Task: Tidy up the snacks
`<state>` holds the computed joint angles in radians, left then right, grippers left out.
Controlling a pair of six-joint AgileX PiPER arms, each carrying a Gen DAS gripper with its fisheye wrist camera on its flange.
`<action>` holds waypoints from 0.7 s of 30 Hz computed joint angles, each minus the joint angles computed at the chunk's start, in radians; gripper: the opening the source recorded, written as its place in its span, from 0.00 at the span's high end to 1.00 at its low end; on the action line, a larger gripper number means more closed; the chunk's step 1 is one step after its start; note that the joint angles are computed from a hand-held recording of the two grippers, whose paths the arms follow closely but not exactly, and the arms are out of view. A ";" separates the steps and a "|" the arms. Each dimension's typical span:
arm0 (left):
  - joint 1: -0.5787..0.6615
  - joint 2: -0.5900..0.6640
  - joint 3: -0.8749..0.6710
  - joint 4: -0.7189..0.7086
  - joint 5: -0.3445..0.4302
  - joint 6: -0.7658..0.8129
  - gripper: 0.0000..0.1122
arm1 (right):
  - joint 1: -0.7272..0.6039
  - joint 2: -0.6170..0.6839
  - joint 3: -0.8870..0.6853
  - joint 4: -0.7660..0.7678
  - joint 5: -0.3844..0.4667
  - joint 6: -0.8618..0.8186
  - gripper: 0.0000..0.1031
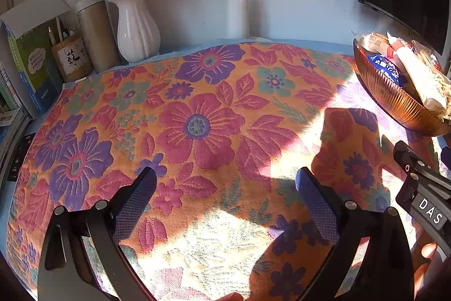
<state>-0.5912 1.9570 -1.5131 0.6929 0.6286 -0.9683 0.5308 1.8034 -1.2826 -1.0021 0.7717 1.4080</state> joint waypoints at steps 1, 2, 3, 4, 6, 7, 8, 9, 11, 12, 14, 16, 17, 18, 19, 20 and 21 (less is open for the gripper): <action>-0.001 0.001 0.000 0.003 0.000 -0.004 0.13 | 0.000 0.000 0.000 0.001 -0.001 -0.002 0.03; -0.001 0.000 0.002 0.006 0.000 -0.006 0.13 | 0.000 -0.001 0.001 0.000 -0.004 -0.003 0.03; -0.001 -0.001 0.004 0.008 -0.001 -0.009 0.13 | 0.000 -0.002 0.002 0.000 -0.008 -0.006 0.03; 0.000 -0.001 0.004 0.009 -0.001 -0.010 0.13 | 0.000 -0.003 0.003 0.003 -0.017 -0.013 0.03; 0.000 0.000 0.004 0.011 0.001 -0.016 0.13 | -0.006 -0.003 -0.001 0.032 -0.049 -0.066 0.03; 0.001 0.000 0.003 0.012 0.005 -0.020 0.13 | -0.018 0.002 -0.014 0.090 -0.077 -0.144 0.03; -0.002 0.002 -0.001 0.023 0.021 -0.035 0.13 | -0.033 0.009 -0.031 0.167 -0.105 -0.242 0.03; -0.010 0.005 -0.006 0.047 0.051 -0.070 0.13 | -0.046 0.017 -0.048 0.232 -0.122 -0.322 0.03; -0.027 0.018 -0.026 0.092 0.134 -0.137 0.13 | -0.064 0.033 -0.088 0.332 -0.131 -0.441 0.03; -0.031 0.023 -0.035 0.097 0.165 -0.148 0.13 | -0.079 0.036 -0.104 0.396 -0.148 -0.509 0.03; -0.020 0.026 -0.046 0.064 0.193 -0.137 0.13 | -0.098 0.053 -0.153 0.527 -0.158 -0.654 0.03; 0.013 0.026 -0.058 -0.031 0.194 -0.068 0.13 | -0.099 0.091 -0.222 0.601 -0.125 -0.774 0.03; 0.038 0.023 -0.057 -0.102 0.178 -0.014 0.13 | -0.096 0.109 -0.247 0.623 -0.117 -0.824 0.03; 0.060 0.018 -0.050 -0.163 0.159 0.030 0.13 | -0.090 0.120 -0.258 0.621 -0.124 -0.849 0.03; 0.079 0.014 -0.041 -0.205 0.144 0.056 0.13 | -0.081 0.126 -0.252 0.598 -0.143 -0.848 0.03; 0.093 0.011 -0.032 -0.230 0.131 0.067 0.13 | -0.073 0.132 -0.238 0.571 -0.166 -0.838 0.03; 0.106 0.012 -0.024 -0.257 0.115 0.078 0.13 | -0.071 0.143 -0.229 0.568 -0.182 -0.839 0.03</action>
